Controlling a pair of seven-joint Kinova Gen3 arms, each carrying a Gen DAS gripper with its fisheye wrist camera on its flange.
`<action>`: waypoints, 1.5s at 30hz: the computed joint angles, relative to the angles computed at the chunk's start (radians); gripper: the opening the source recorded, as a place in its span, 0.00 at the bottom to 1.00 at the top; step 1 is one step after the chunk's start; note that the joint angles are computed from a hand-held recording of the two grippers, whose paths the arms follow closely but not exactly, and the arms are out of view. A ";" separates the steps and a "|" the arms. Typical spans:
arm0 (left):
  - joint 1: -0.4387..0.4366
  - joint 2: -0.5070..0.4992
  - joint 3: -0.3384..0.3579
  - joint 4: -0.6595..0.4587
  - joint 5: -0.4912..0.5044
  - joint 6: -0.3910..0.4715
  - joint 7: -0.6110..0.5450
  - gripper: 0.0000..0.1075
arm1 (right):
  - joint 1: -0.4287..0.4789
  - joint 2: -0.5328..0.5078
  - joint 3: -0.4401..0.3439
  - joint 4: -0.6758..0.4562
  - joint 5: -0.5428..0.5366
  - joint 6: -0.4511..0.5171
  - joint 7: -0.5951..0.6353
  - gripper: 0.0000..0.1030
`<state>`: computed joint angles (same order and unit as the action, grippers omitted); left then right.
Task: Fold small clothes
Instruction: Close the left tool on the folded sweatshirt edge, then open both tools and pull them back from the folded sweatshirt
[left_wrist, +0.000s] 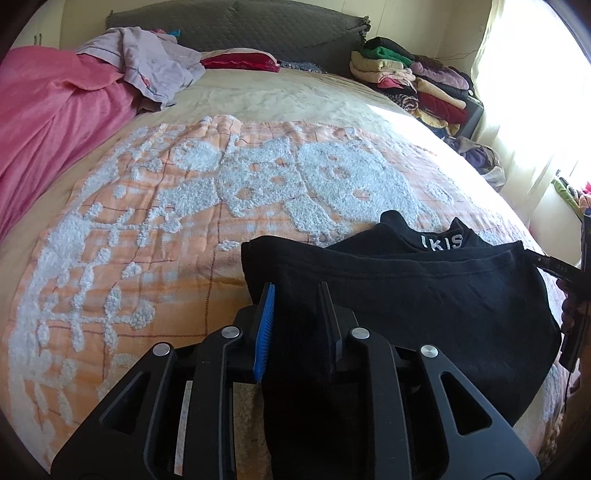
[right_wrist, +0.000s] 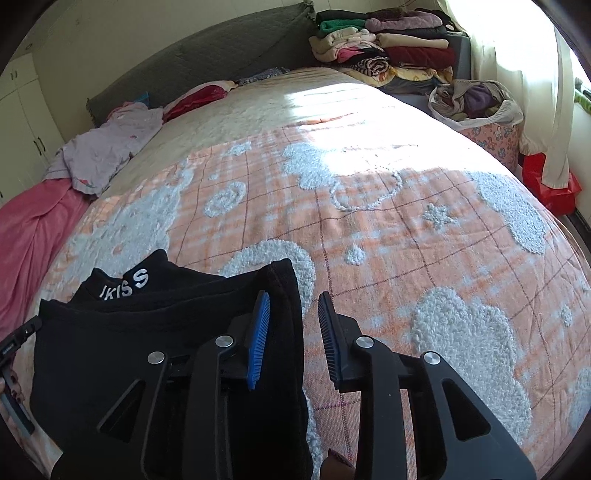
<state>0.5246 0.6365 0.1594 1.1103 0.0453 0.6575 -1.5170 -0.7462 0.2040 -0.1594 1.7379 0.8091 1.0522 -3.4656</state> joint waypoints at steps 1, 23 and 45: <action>0.010 0.004 -0.007 -0.003 -0.008 0.001 0.005 0.14 | 0.020 0.005 -0.015 -0.001 0.003 -0.006 0.004 0.26; 0.045 0.023 -0.059 -0.005 -0.070 -0.032 0.093 0.01 | 0.230 -0.035 -0.128 0.139 0.124 -0.232 -0.262 0.14; 0.066 -0.089 -0.010 0.080 -0.090 0.012 0.107 0.47 | -0.044 0.065 -0.318 -0.103 0.151 0.262 -0.100 0.49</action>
